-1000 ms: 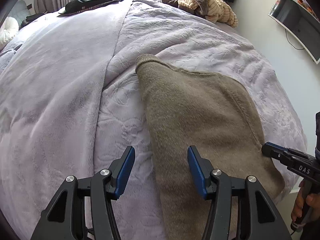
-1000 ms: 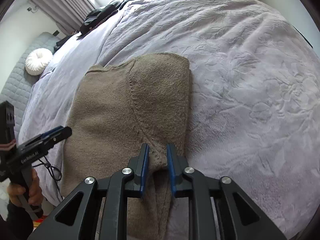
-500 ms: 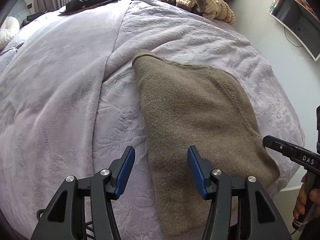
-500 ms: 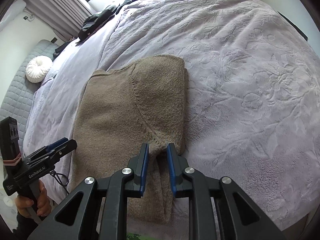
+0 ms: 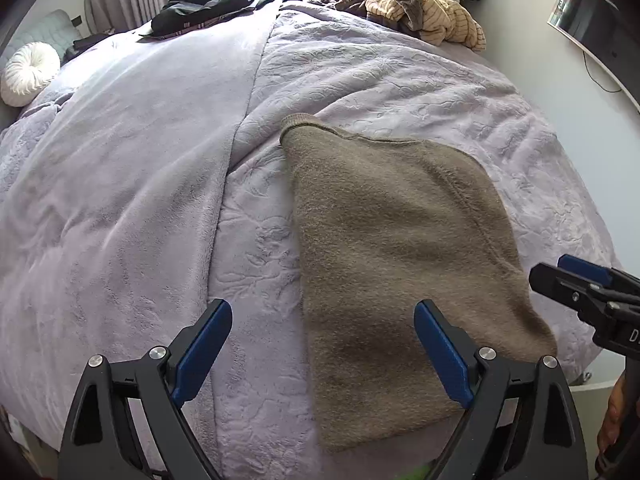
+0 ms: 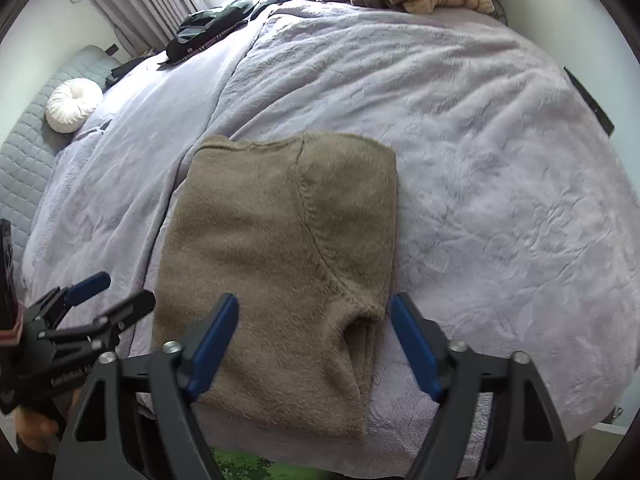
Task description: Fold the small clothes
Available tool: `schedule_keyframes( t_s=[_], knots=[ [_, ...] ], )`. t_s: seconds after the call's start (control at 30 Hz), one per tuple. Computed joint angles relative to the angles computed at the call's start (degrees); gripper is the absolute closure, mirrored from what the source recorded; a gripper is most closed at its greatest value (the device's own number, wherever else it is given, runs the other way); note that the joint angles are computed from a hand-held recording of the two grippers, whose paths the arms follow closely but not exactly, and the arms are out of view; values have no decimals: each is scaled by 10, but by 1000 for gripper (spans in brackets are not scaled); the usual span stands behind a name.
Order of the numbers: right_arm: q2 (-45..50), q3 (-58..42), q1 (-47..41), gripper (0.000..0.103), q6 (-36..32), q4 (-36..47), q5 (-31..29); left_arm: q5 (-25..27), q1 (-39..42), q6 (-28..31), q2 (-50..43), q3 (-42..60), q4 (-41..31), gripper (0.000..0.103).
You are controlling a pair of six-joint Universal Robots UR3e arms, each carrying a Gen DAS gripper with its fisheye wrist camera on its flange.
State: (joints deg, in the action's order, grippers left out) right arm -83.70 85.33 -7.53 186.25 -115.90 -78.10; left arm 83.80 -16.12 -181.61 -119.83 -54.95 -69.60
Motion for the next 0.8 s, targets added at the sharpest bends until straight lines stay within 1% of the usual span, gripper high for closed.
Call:
schedule_keyframes(
  t_s=[0.1,0.23,0.4,0.6,0.8],
  knots=[
    [10,-30,18,17,18,11,-21,18,-7,-11,-3,9,-1,10],
    [32,-76,37,16,23,47,-44,35,-15,-21,-7,24,-12,10],
    [58,-117,61,16,27,78,-95,53,-24,-21,-16,46,-27,10],
    [60,-130,64,16,26,96,-106,50,-24,-31,-29,73,-56,10],
    [61,-134,65,16,26,98,-108,65,-33,-33,-29,75,-53,10]
  ],
)
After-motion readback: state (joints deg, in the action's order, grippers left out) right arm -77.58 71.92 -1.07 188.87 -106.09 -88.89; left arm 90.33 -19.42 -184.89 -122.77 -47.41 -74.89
